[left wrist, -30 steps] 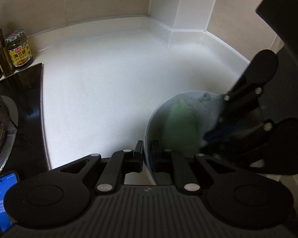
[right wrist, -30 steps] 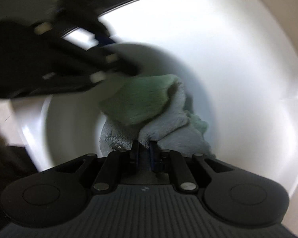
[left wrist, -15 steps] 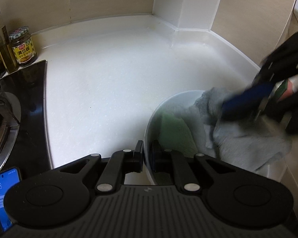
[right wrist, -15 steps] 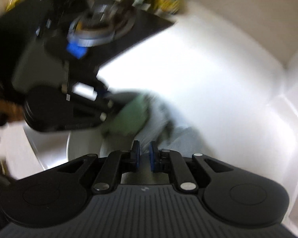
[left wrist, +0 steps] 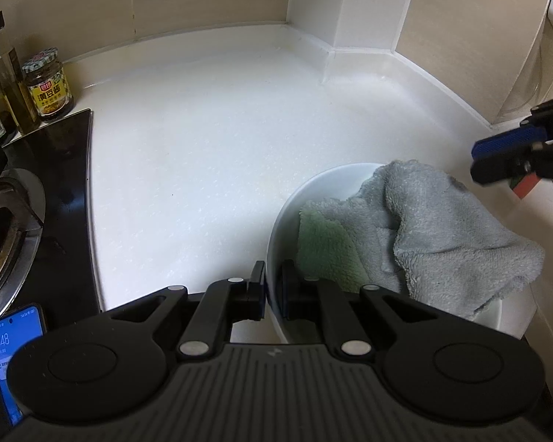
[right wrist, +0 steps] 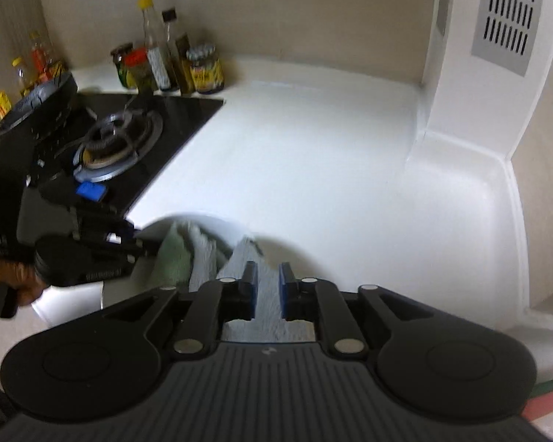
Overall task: Clean bowl
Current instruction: 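Open the right gripper and release the towel inside the bowl, then grasp the towel with the right gripper and pull it out over the bowl rim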
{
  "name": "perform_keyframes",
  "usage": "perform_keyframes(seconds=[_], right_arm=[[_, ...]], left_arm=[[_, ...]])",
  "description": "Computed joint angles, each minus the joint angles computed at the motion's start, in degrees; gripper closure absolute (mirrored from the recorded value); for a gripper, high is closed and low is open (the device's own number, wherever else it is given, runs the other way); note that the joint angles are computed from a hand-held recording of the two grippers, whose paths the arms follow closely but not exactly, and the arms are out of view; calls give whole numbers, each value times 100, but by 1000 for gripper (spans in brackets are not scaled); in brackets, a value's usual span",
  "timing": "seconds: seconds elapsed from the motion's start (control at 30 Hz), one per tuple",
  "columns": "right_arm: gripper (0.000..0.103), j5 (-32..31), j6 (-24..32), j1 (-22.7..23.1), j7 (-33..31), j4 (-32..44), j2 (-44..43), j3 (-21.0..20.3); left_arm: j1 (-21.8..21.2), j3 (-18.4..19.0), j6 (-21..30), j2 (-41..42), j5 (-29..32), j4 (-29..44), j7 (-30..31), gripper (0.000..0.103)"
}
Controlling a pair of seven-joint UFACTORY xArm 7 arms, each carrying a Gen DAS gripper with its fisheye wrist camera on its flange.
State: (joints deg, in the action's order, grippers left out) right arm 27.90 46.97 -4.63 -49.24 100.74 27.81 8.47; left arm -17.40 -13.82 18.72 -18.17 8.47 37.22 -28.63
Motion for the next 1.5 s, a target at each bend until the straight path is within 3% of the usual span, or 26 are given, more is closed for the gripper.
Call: perform_keyframes(seconds=[0.2, 0.4, 0.5, 0.57, 0.67, 0.73, 0.9, 0.97, 1.1, 1.27, 1.37, 1.43, 1.5], right_arm=[[81, 43, 459, -131, 355, 703, 516, 23], [81, 413, 1149, -501, -1034, 199, 207, 235], [80, 347, 522, -334, -1721, -649, -240, 95], [98, 420, 293, -282, -1879, -849, -330, 42], [98, 1055, 109, -489, -2028, -1279, -699, 45], [98, 1607, -309, -573, -2228, -1728, -1116, -21], [98, 2008, -1021, -510, -2316, -1928, -1228, -284], [98, 1698, -1166, -422, -1954, -1977, -1165, -394], [98, 550, -2258, 19, -1355, -2558, -1075, -507], [97, -1258, -2123, 489, 264, -2355, -647, -979], [89, -2216, -1813, 719, 836, -2166, -478, -1239], [86, -2069, -1404, 399, 650, -2010, -458, -907], [85, -1394, -1084, -70, 203, -1893, -490, -432]], left_arm=[[29, -47, 98, 1, 73, 46, -94, 97], [57, -106, 234, 23, 217, 122, -221, 97], [59, -127, 302, 36, 283, 161, -287, 97], [58, -135, 341, 47, 324, 186, -326, 97], [59, -150, 371, 54, 383, 203, -401, 96], [58, -163, 386, 56, 420, 210, -452, 96], [52, -187, 441, 75, 514, 249, -572, 96], [46, -192, 453, 74, 536, 252, -618, 96], [38, -199, 492, 70, 588, 262, -684, 96], [40, -204, 541, 75, 634, 287, -750, 96], [46, -213, 572, 79, 671, 304, -805, 96], [58, -236, 606, 85, 715, 322, -864, 96], [57, -241, 637, 97, 751, 343, -898, 95]])
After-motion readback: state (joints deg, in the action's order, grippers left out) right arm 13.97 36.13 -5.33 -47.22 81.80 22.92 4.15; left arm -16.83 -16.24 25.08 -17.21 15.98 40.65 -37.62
